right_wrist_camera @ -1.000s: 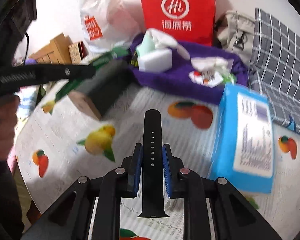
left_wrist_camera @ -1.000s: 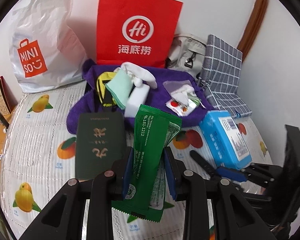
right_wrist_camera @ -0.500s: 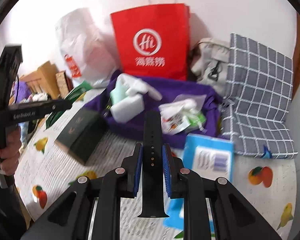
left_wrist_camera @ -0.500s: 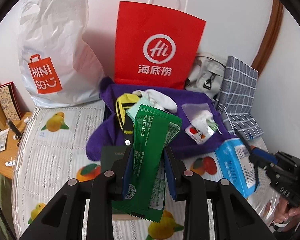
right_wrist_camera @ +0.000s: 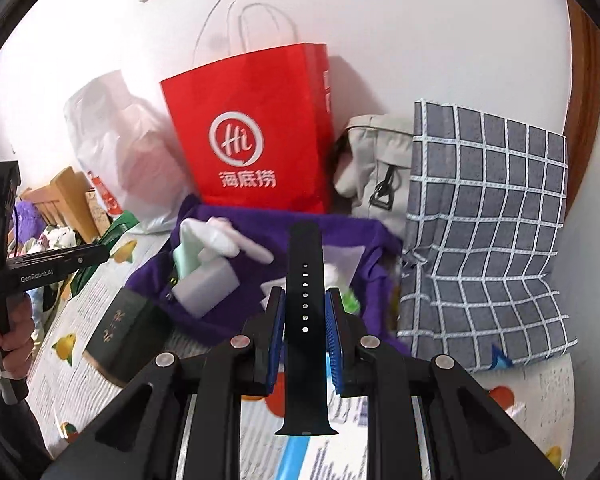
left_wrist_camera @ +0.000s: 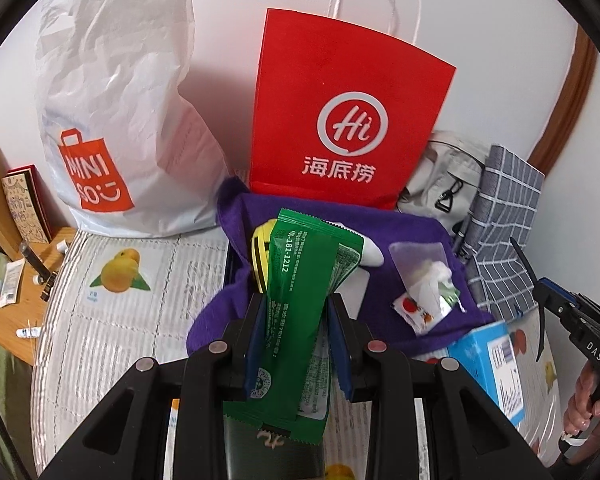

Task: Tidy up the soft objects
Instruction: 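Carry the packet to the towel with the left tool while the right tool carries the strap, then release the packet onto the towel with the left tool while the right tool releases the strap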

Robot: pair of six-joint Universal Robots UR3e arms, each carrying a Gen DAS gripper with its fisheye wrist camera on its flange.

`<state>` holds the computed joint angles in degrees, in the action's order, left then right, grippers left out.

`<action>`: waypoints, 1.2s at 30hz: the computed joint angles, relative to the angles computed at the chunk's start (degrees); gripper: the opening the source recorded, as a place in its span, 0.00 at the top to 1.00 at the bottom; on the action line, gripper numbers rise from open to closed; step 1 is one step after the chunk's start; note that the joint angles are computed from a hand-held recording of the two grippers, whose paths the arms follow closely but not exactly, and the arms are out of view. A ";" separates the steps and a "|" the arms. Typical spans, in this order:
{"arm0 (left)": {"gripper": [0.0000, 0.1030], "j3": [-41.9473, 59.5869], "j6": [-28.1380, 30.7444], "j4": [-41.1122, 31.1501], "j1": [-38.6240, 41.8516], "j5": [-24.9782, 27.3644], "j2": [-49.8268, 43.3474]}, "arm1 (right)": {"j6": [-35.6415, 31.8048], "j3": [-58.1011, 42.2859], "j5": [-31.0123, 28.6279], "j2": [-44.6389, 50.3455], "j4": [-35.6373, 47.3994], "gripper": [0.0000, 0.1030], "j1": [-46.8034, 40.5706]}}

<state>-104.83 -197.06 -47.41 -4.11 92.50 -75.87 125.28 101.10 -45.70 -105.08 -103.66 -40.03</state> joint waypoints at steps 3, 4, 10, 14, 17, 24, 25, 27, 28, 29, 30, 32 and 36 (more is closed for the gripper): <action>0.72 1.84 -0.49 0.44 0.29 -0.15 -2.61 | 2.22 -2.35 -0.31 3.61 -2.25 0.81 1.31; 0.72 2.74 -0.66 0.63 0.37 -0.28 -3.85 | 3.00 -3.13 -0.57 4.87 -3.23 0.81 1.88; 0.72 6.60 -1.61 1.68 0.42 -0.23 -8.92 | 7.43 -8.46 -1.25 12.35 -7.92 0.81 5.64; 0.72 8.33 -3.00 3.80 2.07 -2.38 -12.25 | 9.69 -13.18 -1.25 17.25 -8.49 0.81 8.35; 0.72 8.41 -3.72 5.73 2.34 -2.52 -14.83 | 11.28 -15.97 -1.52 20.77 -9.43 0.81 10.51; 0.72 10.11 -2.61 4.91 3.38 -1.96 -18.49 | 14.27 -17.62 -5.95 27.99 -13.78 0.81 14.32; 0.72 9.76 -2.57 5.06 3.93 -2.69 -18.49 | 14.56 -17.55 -6.83 28.82 -14.80 0.81 14.83; 0.72 9.79 -1.88 4.73 4.08 -3.26 -19.24 | 14.52 -17.79 -7.47 29.94 -14.94 0.81 15.20; 0.72 9.78 -1.99 4.63 4.11 -3.26 -19.53 | 14.41 -18.30 -7.96 30.73 -14.47 0.81 15.50; 0.72 9.87 -2.31 4.43 4.25 -3.61 -20.06 | 14.52 -18.45 -8.19 31.14 -14.53 0.81 15.60; 0.72 9.83 -2.33 4.24 4.45 -4.34 -20.45 | 14.73 -18.53 -8.77 31.65 -14.75 0.81 15.81; 0.72 9.81 -2.46 4.12 4.49 -4.66 -20.96 | 15.09 -19.37 -9.80 32.95 -14.50 0.81 16.35; 0.71 10.13 -3.02 3.71 4.31 -4.95 -22.07 | 15.83 -21.14 -12.36 35.60 -14.32 0.81 17.34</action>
